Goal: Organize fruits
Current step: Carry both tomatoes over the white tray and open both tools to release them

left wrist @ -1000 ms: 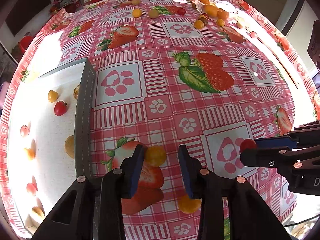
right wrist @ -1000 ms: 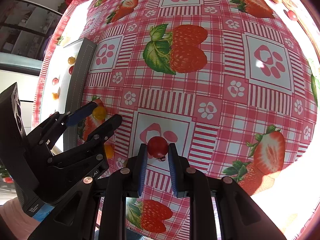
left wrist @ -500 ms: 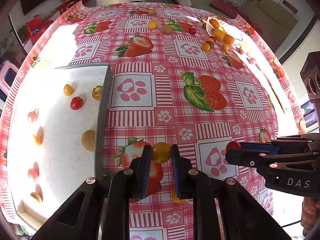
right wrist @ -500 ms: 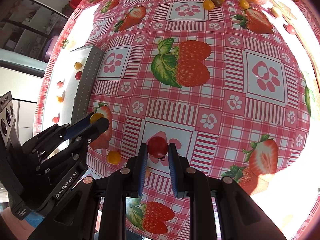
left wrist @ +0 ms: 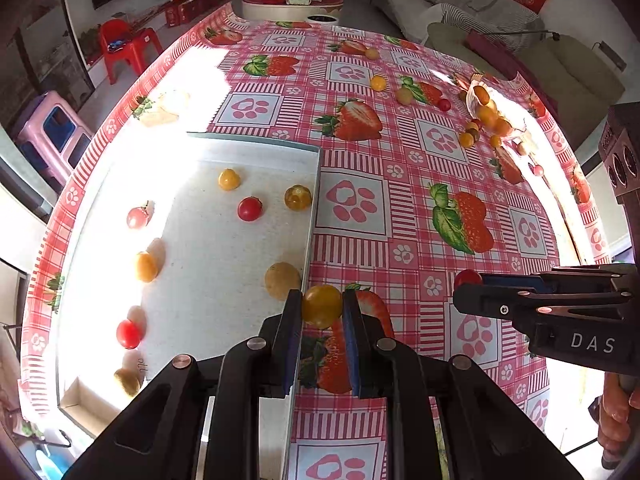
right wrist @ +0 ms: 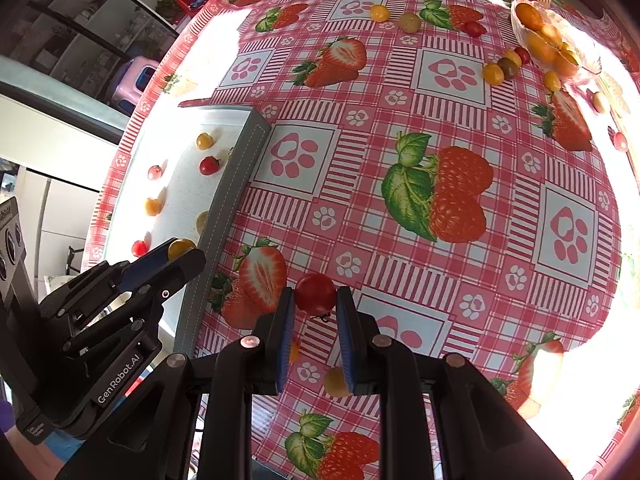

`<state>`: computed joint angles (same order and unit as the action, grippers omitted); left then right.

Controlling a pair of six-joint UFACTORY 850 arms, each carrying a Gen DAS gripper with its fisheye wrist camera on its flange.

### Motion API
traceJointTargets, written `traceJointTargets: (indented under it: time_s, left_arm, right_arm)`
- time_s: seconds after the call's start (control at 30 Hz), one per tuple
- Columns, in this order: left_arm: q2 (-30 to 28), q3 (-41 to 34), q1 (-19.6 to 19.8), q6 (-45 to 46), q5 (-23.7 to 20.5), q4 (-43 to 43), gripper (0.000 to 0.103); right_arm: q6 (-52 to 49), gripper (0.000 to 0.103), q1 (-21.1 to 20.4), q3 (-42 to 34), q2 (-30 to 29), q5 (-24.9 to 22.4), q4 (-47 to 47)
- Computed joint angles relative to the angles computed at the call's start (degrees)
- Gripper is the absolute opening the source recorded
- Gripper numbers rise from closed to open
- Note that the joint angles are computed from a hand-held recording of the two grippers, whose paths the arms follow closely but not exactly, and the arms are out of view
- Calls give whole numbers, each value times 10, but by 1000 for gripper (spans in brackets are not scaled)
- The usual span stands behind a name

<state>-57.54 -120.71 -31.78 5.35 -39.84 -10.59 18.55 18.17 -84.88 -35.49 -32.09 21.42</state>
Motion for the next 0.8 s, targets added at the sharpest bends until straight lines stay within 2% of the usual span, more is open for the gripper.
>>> traceJointTargets:
  time_s: [0.4, 0.8]
  left_arm:
    - [11, 27, 35, -63, 22, 47, 21]
    - [-13, 8, 49, -77, 8, 52, 21]
  right_arm:
    - [-42, 23, 22, -182, -108, -68, -22]
    - [-44, 23, 40, -365, -223, -143, -54]
